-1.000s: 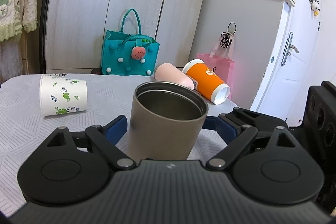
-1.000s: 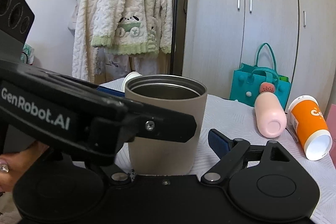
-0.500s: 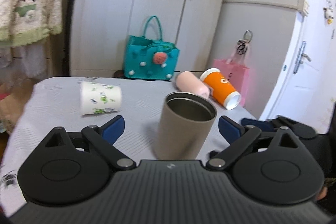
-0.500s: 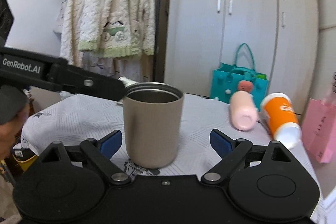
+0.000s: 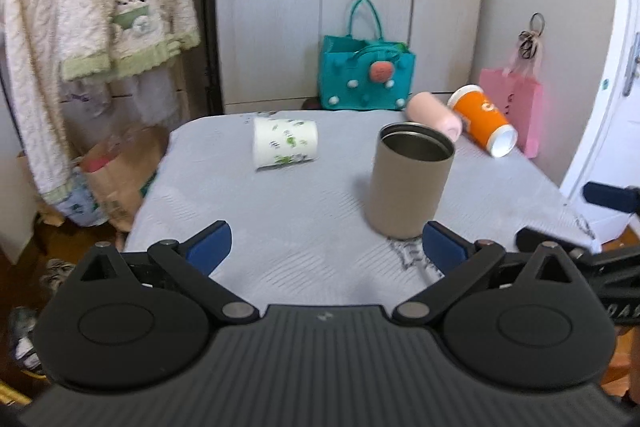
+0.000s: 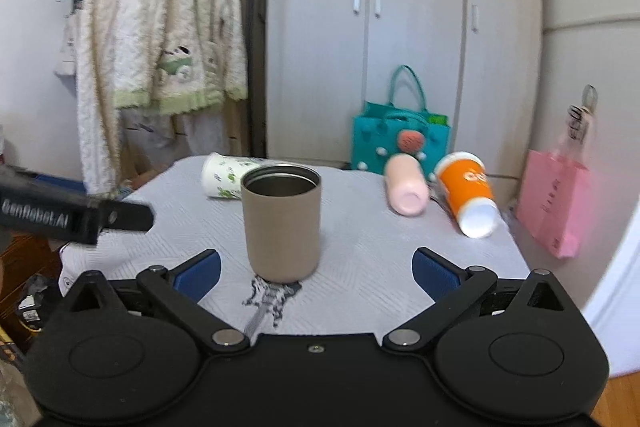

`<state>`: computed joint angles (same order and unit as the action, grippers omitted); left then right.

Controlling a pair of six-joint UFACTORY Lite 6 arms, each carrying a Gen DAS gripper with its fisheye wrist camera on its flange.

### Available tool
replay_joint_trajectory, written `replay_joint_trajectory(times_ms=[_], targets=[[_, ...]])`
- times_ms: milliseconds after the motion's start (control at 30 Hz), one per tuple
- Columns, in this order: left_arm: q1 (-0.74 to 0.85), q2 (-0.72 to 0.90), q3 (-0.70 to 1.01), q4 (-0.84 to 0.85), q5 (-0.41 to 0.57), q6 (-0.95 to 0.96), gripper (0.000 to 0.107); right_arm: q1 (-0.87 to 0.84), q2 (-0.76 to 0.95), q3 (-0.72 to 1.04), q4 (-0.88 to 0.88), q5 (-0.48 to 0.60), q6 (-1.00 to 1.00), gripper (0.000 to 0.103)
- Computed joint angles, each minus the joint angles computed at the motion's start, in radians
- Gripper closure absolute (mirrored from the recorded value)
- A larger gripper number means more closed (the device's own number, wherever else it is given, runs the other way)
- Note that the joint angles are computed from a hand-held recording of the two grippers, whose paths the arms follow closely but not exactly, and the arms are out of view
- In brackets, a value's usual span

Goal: Flip cup upright

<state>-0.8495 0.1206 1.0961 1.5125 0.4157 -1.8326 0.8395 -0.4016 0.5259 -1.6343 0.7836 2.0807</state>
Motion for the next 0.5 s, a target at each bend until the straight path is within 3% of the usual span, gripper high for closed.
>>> replay_joint_trajectory(times_ms=[200,300,500], targets=[[-0.051,-0.087,-0.064,-0.163,0.078,0.109,0.004,0.147,-0.038,0.000,0.157,0.196,-0.023,0.000],[-0.080,-0.128,-0.109,-0.161,0.115,0.078,0.004,0.223,-0.035,0.008,0.218,0.298,-0.018,0.000],[-0.140,-0.160,-0.158,-0.151,0.200,0.031,0.004,0.339,-0.047,0.010,0.299,0.375,-0.010,0.000]])
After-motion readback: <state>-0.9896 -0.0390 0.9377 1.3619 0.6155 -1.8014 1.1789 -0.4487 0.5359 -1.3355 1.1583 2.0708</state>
